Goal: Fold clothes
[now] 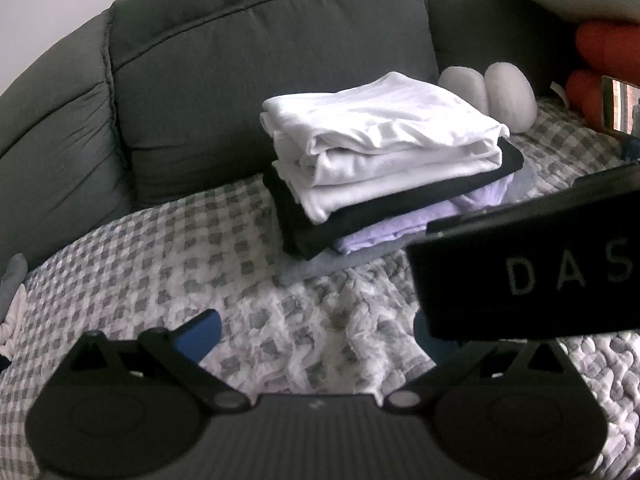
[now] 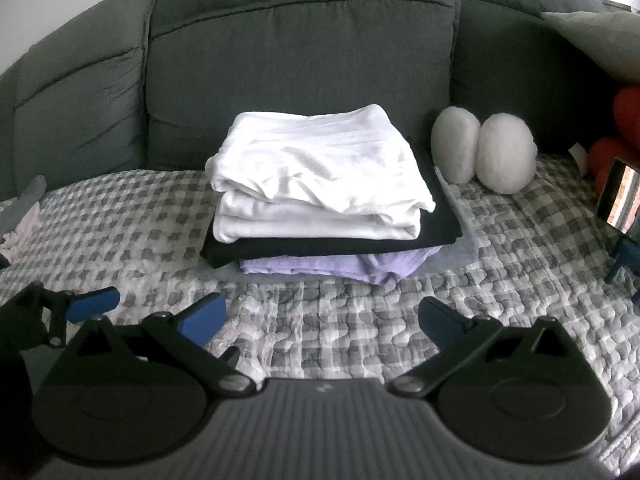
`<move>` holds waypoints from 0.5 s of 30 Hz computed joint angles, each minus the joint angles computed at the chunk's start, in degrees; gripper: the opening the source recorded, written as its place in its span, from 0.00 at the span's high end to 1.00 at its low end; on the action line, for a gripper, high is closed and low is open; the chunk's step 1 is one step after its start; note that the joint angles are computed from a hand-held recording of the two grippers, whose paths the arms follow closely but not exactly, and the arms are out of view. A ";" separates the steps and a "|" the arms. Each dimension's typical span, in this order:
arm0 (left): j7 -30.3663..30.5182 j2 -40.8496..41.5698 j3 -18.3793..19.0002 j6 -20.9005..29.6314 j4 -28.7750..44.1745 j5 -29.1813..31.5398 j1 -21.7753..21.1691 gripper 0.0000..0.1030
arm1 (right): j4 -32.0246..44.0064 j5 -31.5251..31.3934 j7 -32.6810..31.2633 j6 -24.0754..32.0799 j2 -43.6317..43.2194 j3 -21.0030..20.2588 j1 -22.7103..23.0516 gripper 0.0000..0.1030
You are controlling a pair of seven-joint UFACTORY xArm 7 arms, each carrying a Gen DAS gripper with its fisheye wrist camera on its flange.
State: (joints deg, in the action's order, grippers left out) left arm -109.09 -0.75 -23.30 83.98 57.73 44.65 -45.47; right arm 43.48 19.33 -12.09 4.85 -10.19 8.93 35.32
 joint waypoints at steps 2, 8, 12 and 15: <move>0.09 0.07 0.04 -0.01 0.07 -0.08 0.00 0.01 | 0.00 -0.19 0.08 0.05 0.01 0.05 -0.08 0.00; 0.00 -0.07 0.13 -0.41 -0.14 -0.41 0.08 0.01 | 0.08 -0.91 0.48 0.22 0.05 0.25 -0.32 0.00; 0.20 -0.20 0.12 -0.51 -0.32 -0.43 0.17 0.01 | 0.09 -1.56 0.97 0.33 0.11 0.56 -0.70 0.00; 0.24 -0.25 0.13 -0.69 -0.39 -0.57 0.24 0.01 | 0.12 -2.12 1.43 0.48 0.13 0.76 -0.94 0.00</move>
